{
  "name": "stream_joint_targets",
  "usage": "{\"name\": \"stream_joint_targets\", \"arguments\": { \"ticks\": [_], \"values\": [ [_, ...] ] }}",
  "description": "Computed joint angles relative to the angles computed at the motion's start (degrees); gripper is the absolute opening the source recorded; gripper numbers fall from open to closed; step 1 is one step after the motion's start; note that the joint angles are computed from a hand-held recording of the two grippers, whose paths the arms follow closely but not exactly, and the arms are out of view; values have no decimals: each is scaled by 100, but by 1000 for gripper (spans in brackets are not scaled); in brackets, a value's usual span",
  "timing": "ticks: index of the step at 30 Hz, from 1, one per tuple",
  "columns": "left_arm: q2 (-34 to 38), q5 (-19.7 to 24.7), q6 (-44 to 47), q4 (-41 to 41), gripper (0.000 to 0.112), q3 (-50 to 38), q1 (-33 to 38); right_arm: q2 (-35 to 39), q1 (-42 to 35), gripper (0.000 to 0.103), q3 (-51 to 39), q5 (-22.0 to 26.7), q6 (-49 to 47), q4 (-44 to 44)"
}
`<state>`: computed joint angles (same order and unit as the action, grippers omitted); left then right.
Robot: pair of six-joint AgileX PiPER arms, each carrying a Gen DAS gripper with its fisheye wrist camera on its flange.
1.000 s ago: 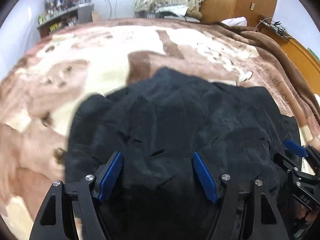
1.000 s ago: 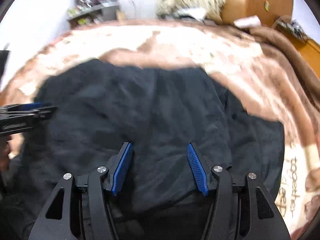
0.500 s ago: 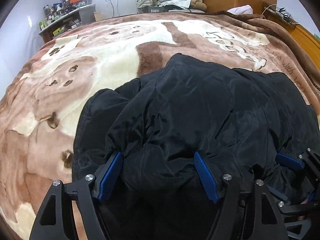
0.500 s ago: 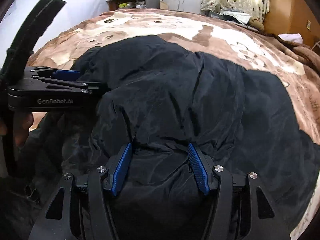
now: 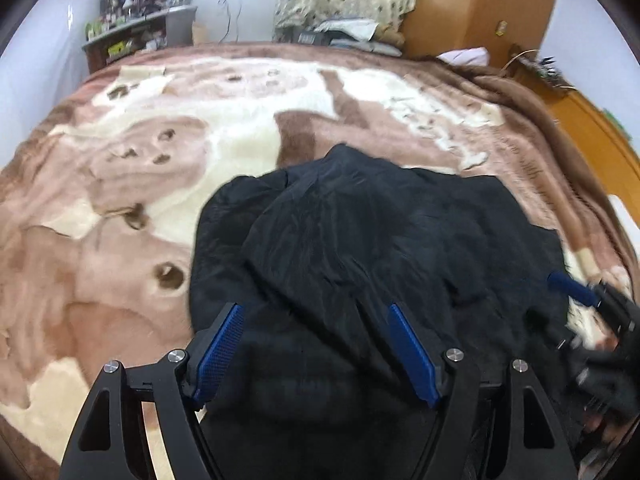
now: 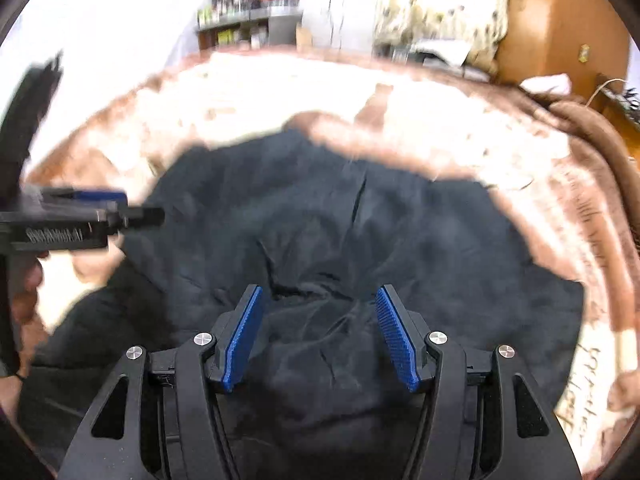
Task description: Fold large clothes
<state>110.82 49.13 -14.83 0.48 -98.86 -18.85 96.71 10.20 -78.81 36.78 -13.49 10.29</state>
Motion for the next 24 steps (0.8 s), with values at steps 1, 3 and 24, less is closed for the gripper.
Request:
{"name": "stream_joint_targets", "arguments": {
  "ticks": [1, 3, 24],
  "values": [
    [-214, 49, 59, 1, 74, 151, -13, -322, -76, 59, 134, 92, -80, 114],
    [-824, 20, 155, -34, 74, 654, -29, -912, -198, 59, 406, 223, -113, 199],
    [-5496, 1464, 965, -133, 80, 3573, 1082, -5128, -3565, 63, 1612, 3047, -1615, 1548]
  ]
}}
